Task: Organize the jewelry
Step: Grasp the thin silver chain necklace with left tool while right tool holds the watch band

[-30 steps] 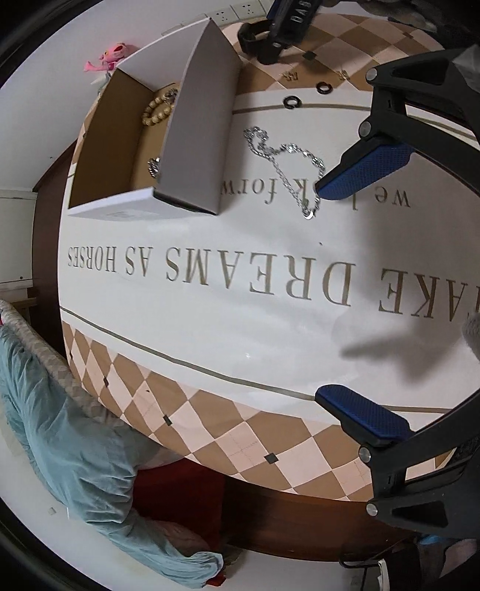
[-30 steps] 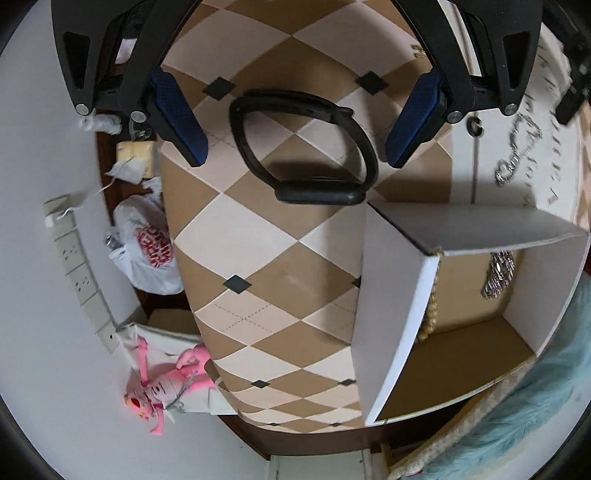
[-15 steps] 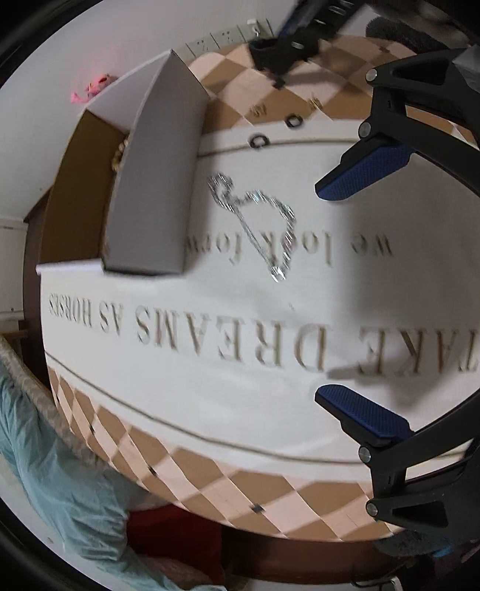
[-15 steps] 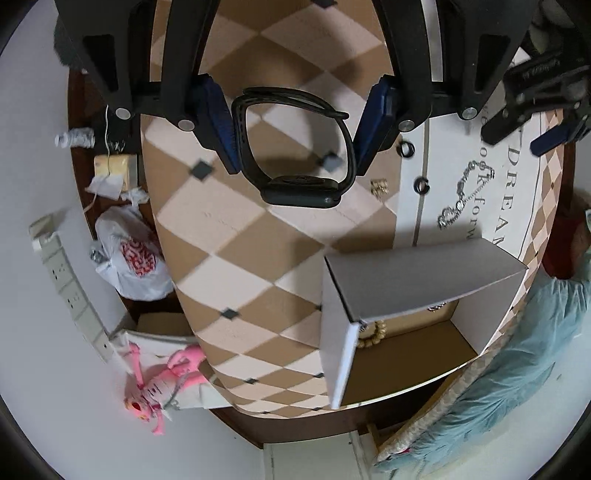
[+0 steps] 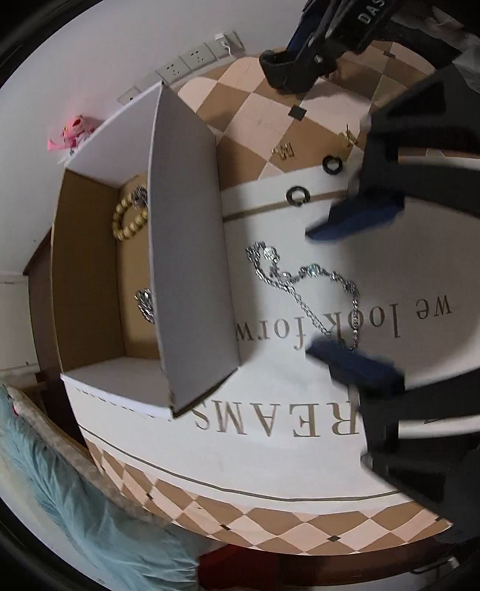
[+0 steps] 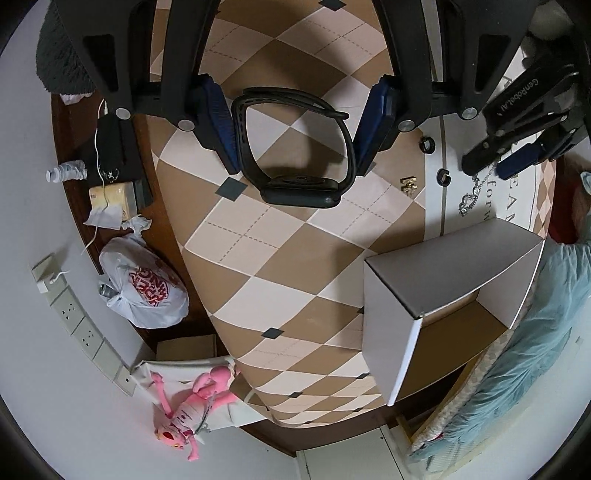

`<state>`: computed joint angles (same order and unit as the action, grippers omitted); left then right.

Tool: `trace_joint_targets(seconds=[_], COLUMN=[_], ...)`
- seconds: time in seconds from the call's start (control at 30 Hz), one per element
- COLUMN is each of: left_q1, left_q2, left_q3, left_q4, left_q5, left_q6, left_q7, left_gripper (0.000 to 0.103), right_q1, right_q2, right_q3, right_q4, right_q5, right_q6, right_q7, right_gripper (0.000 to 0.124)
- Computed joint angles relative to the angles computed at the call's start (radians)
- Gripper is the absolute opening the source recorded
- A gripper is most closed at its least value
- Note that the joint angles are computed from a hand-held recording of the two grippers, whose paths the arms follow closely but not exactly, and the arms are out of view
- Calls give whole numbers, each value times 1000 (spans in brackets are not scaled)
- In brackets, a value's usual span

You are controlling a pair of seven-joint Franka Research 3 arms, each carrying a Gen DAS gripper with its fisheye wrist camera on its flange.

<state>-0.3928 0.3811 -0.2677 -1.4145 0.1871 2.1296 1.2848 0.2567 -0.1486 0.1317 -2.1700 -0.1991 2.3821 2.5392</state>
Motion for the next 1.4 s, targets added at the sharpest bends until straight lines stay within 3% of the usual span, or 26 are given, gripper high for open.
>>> trace_joint_targets(seconds=[0.07,0.67,0.97,1.13,1.33,1.37,1.4], left_q1=[9,117,126,121,86,77,71], left_q2=[5,-138,-133,-83,-18,-17,-19], left_q3=[-6,-35,-35,-34,-8,-3,-2], left_q4=[7,-124,-15,111,154,134,110], left_q5=[-18,-341,-412,-407,-297,-266,-244], left_q6=[3,96,95,66,-54,-56,-52], left_q7=[22,91,131,148,56,44,36], left_gripper=[5,0,0,0,9,22,51], right_q1=[0,-3,-2,-8,-5,-3,-2], right_q2=[2,-32,-41,-20,9,10,9], right_q3=[0,8,13,16,12,9,7], right_q4=[2,13,82,177,195,182,167], right_q5=[-2,17,37,9,-21,-13,-9], right_q6=[1,48,75,64,34,34,32], right_q7=[1,-9,-69,-111,-85,-80,-73], right_gripper=[62,61,59,59,59,59,59])
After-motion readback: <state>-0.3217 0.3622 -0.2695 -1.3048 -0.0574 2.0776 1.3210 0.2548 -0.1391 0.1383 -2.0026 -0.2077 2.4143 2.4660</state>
